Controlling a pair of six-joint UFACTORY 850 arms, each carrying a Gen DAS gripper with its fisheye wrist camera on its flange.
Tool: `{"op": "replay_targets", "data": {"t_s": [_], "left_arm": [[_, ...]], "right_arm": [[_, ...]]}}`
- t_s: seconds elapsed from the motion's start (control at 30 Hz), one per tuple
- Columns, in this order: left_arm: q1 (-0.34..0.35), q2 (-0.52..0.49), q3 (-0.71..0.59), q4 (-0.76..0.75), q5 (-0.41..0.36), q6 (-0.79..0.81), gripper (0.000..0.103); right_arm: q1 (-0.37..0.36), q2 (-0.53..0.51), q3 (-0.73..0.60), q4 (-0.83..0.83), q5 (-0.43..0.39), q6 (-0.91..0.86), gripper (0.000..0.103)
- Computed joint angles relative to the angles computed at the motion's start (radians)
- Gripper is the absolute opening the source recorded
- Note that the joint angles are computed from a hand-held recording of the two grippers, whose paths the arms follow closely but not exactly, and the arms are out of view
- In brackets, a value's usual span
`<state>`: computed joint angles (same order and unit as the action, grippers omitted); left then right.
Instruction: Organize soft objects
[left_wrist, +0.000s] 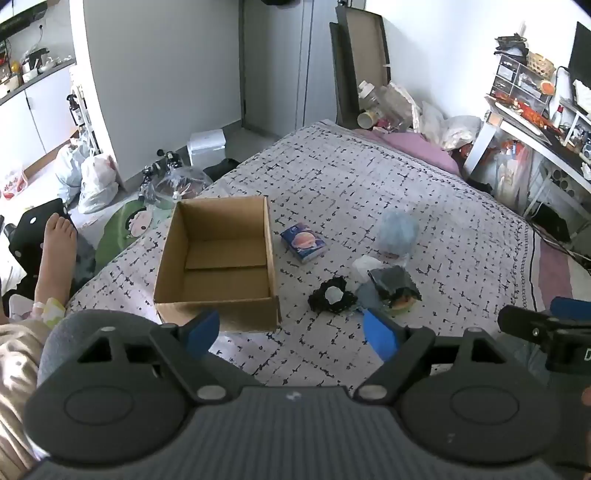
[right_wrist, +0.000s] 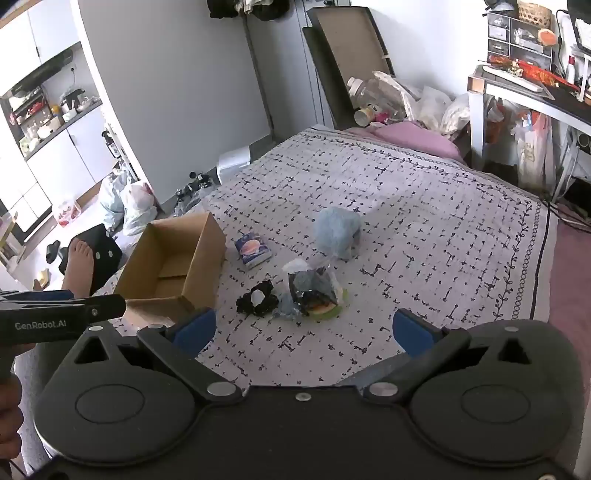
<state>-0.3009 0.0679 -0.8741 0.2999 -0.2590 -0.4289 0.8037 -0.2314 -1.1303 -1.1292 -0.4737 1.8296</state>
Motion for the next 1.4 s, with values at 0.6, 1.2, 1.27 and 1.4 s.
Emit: {"op": "replay_targets", "data": {"t_s": [0.6,1.2,1.27,1.4], "left_arm": [[-0.012,0.023,-0.001,0.010,0.008,-0.012,0.084],[-0.002,0.021,0.006,-0.107,0.025,0.118,0.084],[-0.002,0.020,0.004,-0.111,0.023,0.123,0.084],[-0.002,0.024,0.009,-0.111,0.027,0.130,0.084]], "right_arm": [[0.013,0.023,0.004,-0.002,-0.051,-0.001,0.103],[0.026,0.014,-0.008,0.001,-0.096,-0.024,0.103],[0.026,0.014,-0.008,0.004,-0.097,-0.026,0.103],[0.032,0.014,-0.008,0.004,-0.111,-0.024,0.103]]}}
